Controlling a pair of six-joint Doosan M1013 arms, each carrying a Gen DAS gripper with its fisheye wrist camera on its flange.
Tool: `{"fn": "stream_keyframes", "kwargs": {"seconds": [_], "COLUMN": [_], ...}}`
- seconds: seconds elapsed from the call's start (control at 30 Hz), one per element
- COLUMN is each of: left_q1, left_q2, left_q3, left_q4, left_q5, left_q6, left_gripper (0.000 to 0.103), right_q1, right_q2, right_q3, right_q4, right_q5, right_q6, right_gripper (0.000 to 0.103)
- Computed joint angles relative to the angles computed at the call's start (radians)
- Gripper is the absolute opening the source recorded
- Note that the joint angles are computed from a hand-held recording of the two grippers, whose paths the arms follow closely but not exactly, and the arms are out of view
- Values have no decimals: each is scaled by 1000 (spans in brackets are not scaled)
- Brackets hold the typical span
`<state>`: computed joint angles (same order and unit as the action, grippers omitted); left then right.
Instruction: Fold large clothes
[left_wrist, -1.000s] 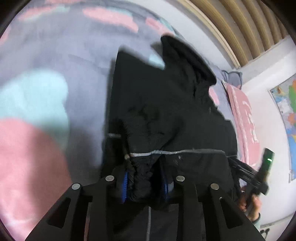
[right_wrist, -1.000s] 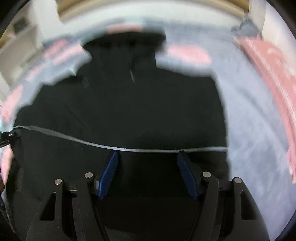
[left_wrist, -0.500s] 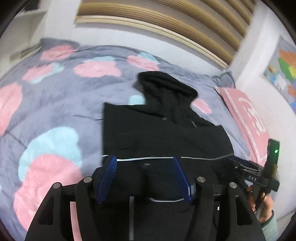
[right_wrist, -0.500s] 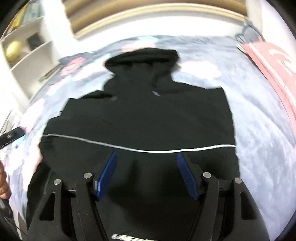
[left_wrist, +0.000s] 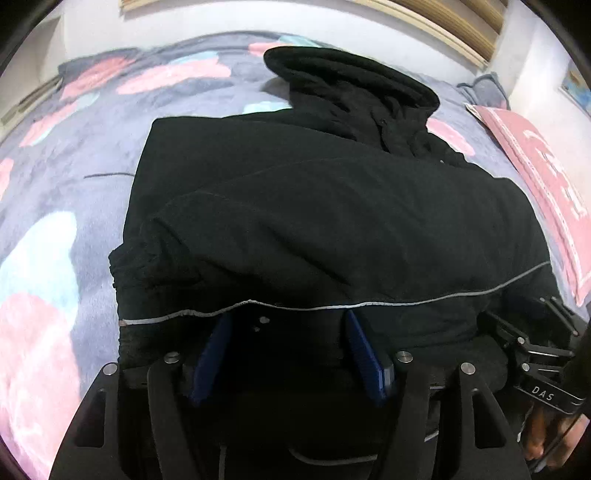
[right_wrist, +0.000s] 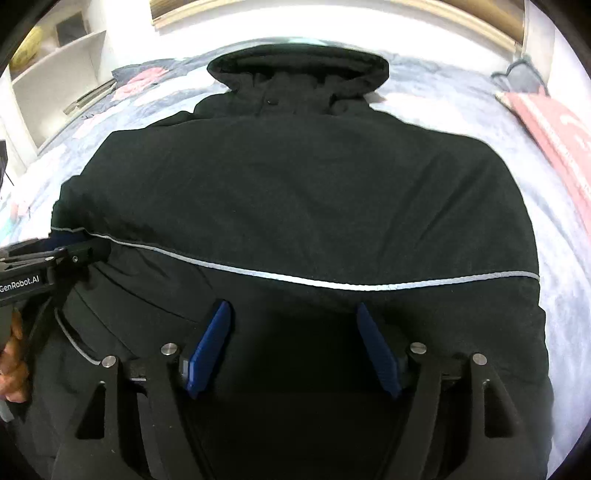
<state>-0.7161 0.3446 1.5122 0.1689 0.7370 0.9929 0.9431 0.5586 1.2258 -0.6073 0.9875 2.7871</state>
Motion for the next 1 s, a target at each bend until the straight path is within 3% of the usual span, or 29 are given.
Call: {"fn": "stream_keyframes", "kwargs": {"seconds": [0.17, 0.27, 0.33, 0.4, 0.5, 0.7, 0.9, 1.0], "left_q1": [-1, 15, 26, 36, 74, 126, 184, 199], "left_q2": [-39, -97, -146, -160, -142, 12, 212, 315], "left_q3": [36, 61, 73, 48, -16, -200, -439, -571], "left_q4": [-7, -92, -87, -58, -121, -110, -311, -365], "left_q5": [-51, -79, -122, -126, -127, -62, 18, 98], "left_q6": [41, 124, 125, 114, 169, 159, 271, 292], "left_gripper": [66, 66, 66, 66, 66, 66, 66, 66], "right_q1": [-1, -19, -32, -35, -52, -136, -245, -278], "right_q2": [-8, -22, -56, -84, -107, -89, -1, 62], "right_q3": [11, 0, 20, 26, 15, -27, -151, -234], "right_q4": [21, 107, 162, 116, 47, -12, 90, 120], "right_q5": [-15, -24, -70, -84, -86, -132, -175, -135], "right_q6": [-13, -96, -121, -91, -55, -34, -120, -170], "right_gripper": [74, 74, 75, 75, 75, 75, 75, 75]}}
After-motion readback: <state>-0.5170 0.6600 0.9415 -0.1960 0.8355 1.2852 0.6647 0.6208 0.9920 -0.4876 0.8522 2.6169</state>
